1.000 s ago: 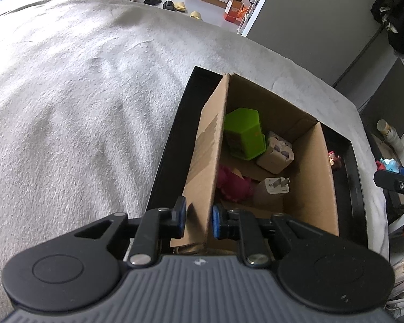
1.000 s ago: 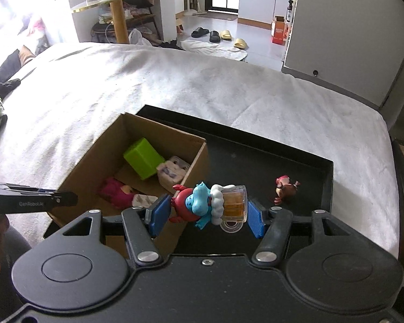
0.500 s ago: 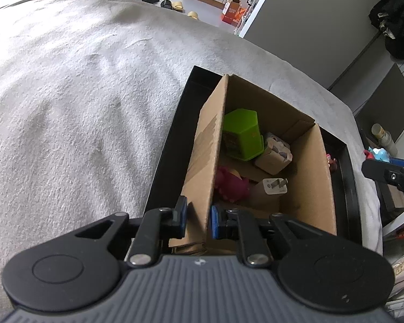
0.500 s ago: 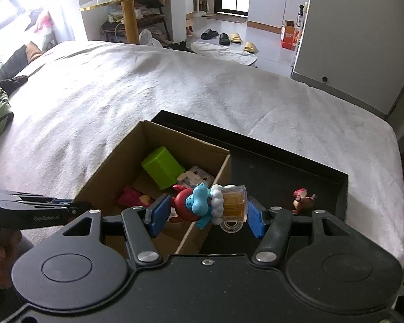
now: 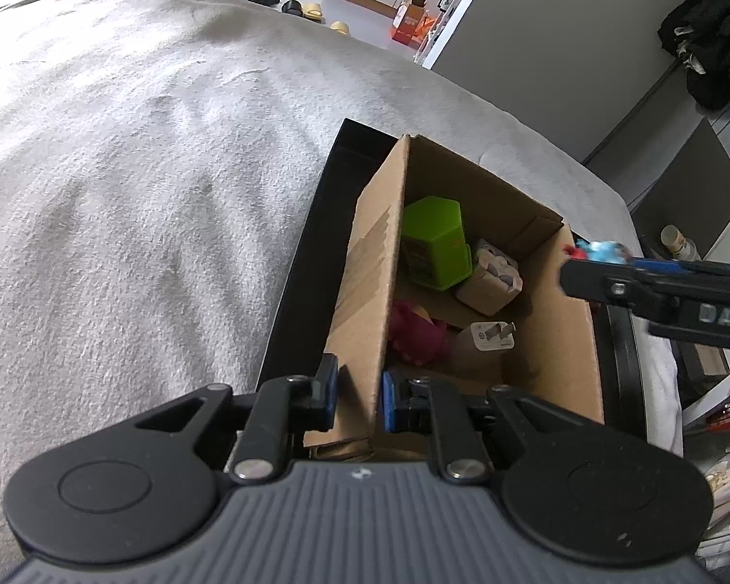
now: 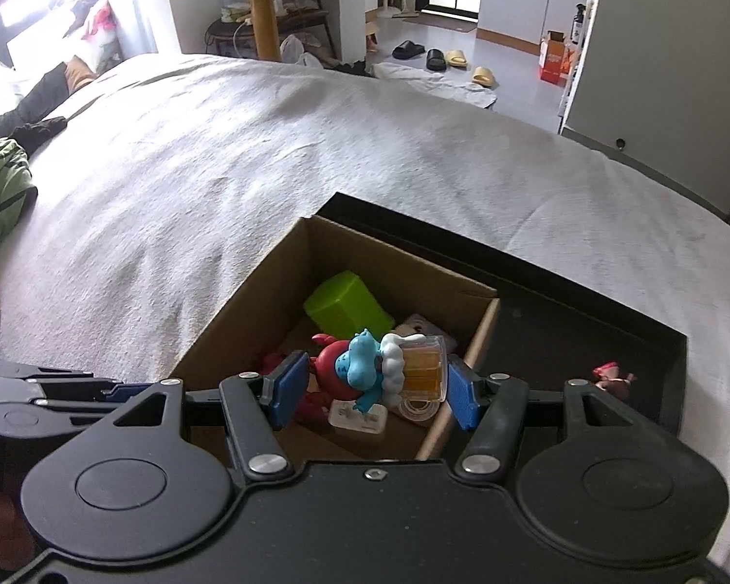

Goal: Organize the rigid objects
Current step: 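Lower the smurf figure into the box and open the right gripper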

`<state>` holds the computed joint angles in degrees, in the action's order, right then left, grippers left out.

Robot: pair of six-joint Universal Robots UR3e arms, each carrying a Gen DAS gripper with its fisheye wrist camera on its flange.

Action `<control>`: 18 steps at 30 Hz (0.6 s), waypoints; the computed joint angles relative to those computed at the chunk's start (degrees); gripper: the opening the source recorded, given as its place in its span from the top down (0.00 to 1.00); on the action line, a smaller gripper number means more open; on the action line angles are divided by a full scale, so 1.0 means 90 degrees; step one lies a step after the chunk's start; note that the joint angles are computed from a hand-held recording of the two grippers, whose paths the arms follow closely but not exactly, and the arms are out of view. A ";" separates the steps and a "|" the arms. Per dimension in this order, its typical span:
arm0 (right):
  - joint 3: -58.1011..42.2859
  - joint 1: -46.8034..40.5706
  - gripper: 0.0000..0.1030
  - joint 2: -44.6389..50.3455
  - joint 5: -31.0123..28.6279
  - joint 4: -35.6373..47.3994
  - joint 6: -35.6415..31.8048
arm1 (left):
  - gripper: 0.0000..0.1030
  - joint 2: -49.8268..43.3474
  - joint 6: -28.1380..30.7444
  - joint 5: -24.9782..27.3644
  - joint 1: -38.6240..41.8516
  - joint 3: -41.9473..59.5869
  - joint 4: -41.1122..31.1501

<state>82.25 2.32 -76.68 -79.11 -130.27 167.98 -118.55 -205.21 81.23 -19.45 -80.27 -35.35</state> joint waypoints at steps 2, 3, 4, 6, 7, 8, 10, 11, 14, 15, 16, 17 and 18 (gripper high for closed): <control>-0.0117 0.0091 0.43 0.0152 -0.0044 0.0000 0.0058 | 0.84 0.0004 0.0021 -0.0014 0.0007 -0.0028 0.0039; -0.0160 0.0132 0.43 0.0215 -0.0060 -0.0016 0.0086 | 0.84 0.0014 0.0034 -0.0036 0.0019 -0.0055 0.0063; -0.0199 0.0168 0.43 0.0276 -0.0070 -0.0041 0.0117 | 0.84 0.0020 0.0037 -0.0060 0.0032 -0.0073 0.0078; -0.0222 0.0235 0.41 0.0359 -0.0122 -0.0200 0.0239 | 0.83 0.0029 0.0037 -0.0113 0.0062 -0.0105 0.0105; -0.0242 0.0252 0.41 0.0385 -0.0155 -0.0245 0.0291 | 0.83 0.0028 0.0034 -0.0128 0.0070 -0.0111 0.0114; -0.0289 0.0256 0.41 0.0407 -0.0168 -0.0229 0.0353 | 0.83 0.0027 0.0036 -0.0139 0.0075 -0.0109 0.0112; -0.0284 0.0220 0.40 0.0363 -0.0160 -0.0234 0.0427 | 0.83 0.0031 0.0035 -0.0161 0.0083 -0.0118 0.0130; -0.0239 0.0179 0.40 0.0303 -0.0144 -0.0245 0.0438 | 0.83 0.0029 0.0030 -0.0174 0.0087 -0.0119 0.0127; -0.0064 0.0020 0.40 0.0074 -0.0116 -0.0252 0.0414 | 0.83 0.0034 0.0007 -0.0184 0.0094 -0.0126 0.0140; -0.0010 -0.0042 0.39 -0.0003 -0.0104 -0.0242 0.0401 | 0.83 0.0024 0.0012 -0.0162 0.0084 -0.0105 0.0126; 0.0056 -0.0127 0.39 -0.0090 -0.0079 -0.0227 0.0371 | 0.83 0.0018 0.0010 -0.0151 0.0077 -0.0094 0.0120; 0.0137 -0.0211 0.39 -0.0189 -0.0062 -0.0217 0.0343 | 0.83 0.0018 0.0003 -0.0142 0.0070 -0.0085 0.0110; 0.0195 -0.0280 0.39 -0.0263 -0.0050 -0.0201 0.0316 | 0.83 0.0018 -0.0005 -0.0150 0.0071 -0.0084 0.0111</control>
<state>84.01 -0.20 -79.05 -79.56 -132.09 170.82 -118.39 -205.26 79.88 -18.81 -81.03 -34.35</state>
